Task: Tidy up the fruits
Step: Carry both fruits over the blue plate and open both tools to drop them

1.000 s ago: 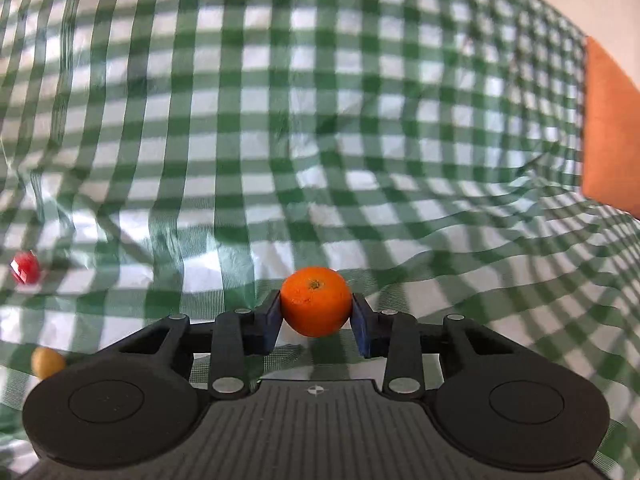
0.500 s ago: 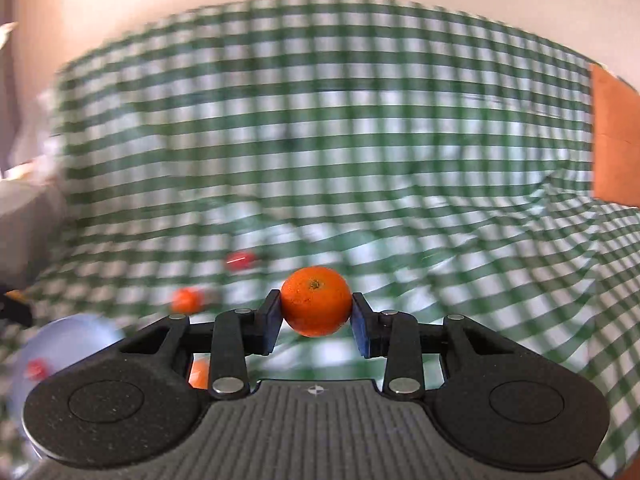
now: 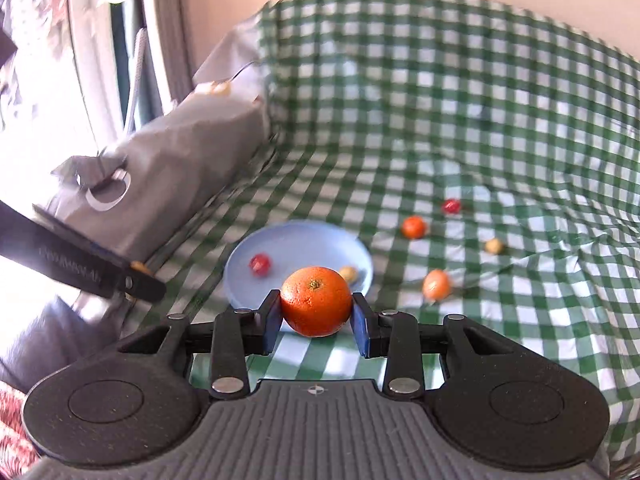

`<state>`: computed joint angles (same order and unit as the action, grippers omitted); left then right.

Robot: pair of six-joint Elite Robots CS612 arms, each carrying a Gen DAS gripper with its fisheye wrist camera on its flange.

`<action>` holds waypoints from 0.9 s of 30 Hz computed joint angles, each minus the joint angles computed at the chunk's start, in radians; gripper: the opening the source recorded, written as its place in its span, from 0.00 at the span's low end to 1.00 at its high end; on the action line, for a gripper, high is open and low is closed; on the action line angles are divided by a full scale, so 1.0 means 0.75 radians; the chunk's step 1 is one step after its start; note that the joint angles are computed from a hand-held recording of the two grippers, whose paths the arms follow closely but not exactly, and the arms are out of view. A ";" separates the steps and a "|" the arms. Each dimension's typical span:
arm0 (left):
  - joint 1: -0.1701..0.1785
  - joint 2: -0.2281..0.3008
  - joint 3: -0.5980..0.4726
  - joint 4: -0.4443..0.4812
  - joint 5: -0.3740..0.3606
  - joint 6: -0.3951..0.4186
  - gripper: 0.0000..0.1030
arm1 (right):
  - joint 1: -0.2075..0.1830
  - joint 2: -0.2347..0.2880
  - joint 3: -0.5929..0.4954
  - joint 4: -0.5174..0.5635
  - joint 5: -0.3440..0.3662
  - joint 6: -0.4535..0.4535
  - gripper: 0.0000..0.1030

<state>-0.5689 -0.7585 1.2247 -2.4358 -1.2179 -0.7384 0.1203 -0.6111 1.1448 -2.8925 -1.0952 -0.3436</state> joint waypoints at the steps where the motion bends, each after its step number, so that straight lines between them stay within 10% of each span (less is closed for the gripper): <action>1: -0.001 -0.009 0.021 -0.016 0.004 -0.009 0.29 | 0.004 -0.006 0.009 0.005 -0.006 -0.018 0.37; 27: 0.030 -0.013 0.062 -0.133 0.056 -0.083 0.29 | 0.036 -0.007 0.008 0.012 -0.076 -0.088 0.37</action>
